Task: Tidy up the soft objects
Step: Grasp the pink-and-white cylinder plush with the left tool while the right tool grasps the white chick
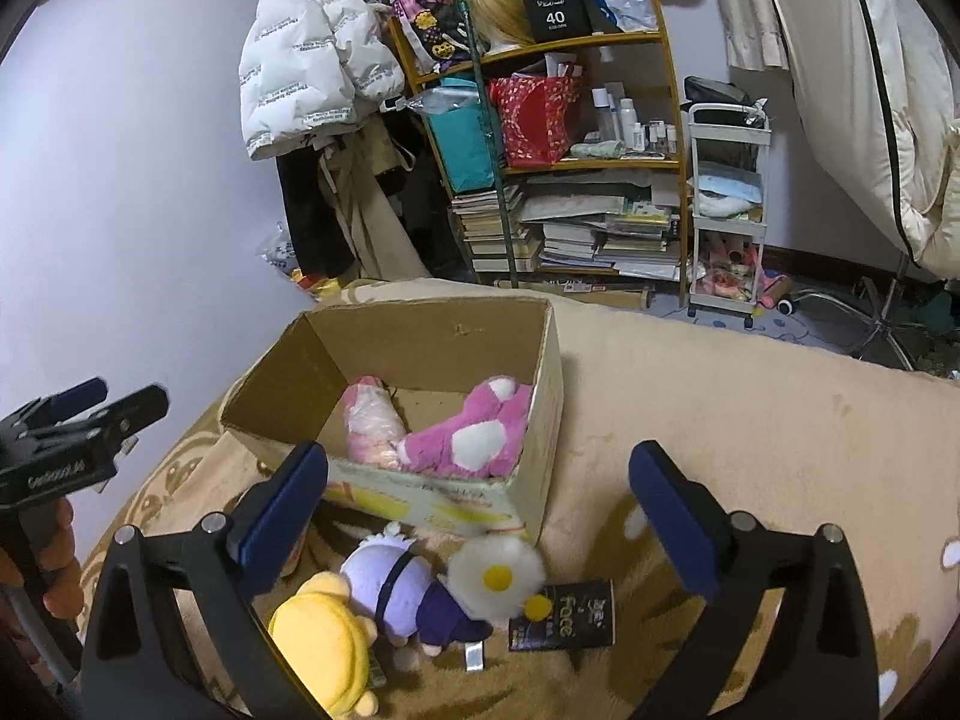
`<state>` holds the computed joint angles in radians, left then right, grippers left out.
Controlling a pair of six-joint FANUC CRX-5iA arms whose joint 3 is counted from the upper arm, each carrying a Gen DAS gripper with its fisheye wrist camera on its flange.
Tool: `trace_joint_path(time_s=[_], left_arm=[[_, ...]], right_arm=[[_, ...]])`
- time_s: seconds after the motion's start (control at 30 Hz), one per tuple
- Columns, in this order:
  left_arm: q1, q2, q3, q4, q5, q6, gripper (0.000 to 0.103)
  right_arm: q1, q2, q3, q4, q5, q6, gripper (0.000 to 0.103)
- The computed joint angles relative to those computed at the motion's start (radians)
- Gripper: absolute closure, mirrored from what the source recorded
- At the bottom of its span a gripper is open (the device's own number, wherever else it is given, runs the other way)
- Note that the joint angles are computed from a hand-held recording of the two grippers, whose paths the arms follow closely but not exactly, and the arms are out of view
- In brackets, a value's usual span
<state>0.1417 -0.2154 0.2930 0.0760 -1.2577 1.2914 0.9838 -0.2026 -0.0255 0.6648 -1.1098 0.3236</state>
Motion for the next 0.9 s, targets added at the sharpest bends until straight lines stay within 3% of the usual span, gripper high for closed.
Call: trace_joint_path(time_s=[0.33, 0.9], left_arm=[[0.073, -0.037, -0.088, -0.003, -0.029, -0.02, 0.001], [0.05, 0.091, -0.094, -0.005, -0.088, 0.031, 0.002]], right_arm=[[0.03, 0.015, 0.007, -0.043, -0.067, 0.023, 0.0], [-0.048, 0.108, 0.051, -0.223, -0.1, 0.124, 0.0]])
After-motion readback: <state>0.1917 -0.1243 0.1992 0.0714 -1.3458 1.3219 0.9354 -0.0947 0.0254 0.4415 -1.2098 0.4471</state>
